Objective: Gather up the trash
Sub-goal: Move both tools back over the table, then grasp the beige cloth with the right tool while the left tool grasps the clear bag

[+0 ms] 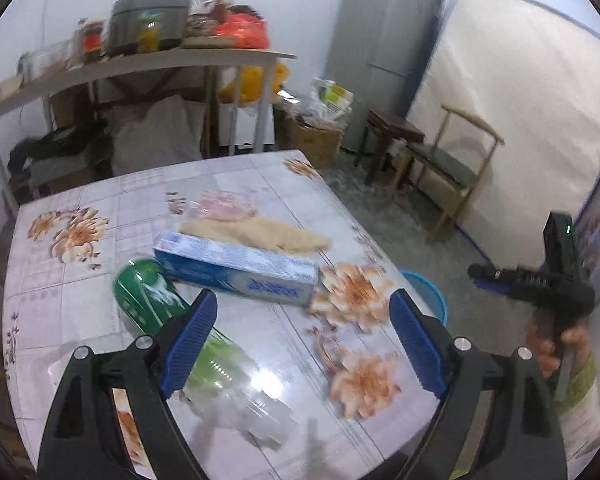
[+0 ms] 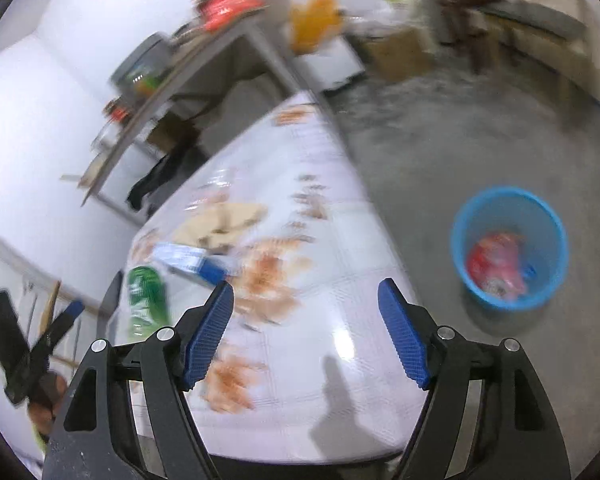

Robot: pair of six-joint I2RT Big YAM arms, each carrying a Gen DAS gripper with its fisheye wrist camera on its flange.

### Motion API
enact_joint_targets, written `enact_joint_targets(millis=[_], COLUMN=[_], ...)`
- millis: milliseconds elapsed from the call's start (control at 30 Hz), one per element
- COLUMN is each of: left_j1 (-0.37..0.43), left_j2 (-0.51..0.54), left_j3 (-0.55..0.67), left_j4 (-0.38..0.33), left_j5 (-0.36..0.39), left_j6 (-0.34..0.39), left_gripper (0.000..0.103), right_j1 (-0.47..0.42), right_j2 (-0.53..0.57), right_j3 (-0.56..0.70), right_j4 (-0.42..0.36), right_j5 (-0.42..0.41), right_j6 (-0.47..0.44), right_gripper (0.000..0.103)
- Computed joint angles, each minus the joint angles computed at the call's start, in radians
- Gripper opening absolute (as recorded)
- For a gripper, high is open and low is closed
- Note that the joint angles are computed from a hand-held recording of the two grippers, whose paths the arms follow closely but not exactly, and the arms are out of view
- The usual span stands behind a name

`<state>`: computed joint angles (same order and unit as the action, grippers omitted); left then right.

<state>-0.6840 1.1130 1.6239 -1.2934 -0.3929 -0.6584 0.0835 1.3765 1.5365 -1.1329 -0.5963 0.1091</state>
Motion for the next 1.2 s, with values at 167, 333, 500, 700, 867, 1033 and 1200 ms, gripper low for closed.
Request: enact_joint_targets(millis=[167,333,500,700,867,1033,1200], left_j1=[0.276,0.511,0.629,0.630,0.601,0.578,0.567], left_j2=[0.074,0.296,0.543,0.710,0.769,0.753,0.730], left_j3=[0.116,0.304,0.470,0.569,0.600,0.569,0.548], left_j4=[-0.038,-0.140,-0.273,-0.327,-0.349,-0.305,-0.293], left_j5=[0.240,0.446,0.655,0.533,0.407,0.355,0.333], left_j6=[0.119,0.224,0.306,0.381,0.455,0.482,0.491], left_gripper=[0.086,0.086,0.086,0.086,0.074,0.043,0.017], right_j1=[0.121,0.206,0.251,0.271,0.273,0.270,0.276], right_j2=[0.108,0.277,0.423,0.484,0.504,0.505,0.517], right_j3=[0.140,0.336,0.503,0.552,0.576,0.578,0.596], right_j4=[-0.014,-0.058,-0.146,-0.193,-0.224,-0.233,-0.235], right_j5=[-0.021,-0.041,-0.014,-0.017,-0.002,-0.008,-0.006], right_j6=[-0.001,0.012,-0.009,-0.008,-0.045,-0.047,-0.055], right_gripper=[0.071,0.071,0.071,0.071,0.071,0.071,0.071])
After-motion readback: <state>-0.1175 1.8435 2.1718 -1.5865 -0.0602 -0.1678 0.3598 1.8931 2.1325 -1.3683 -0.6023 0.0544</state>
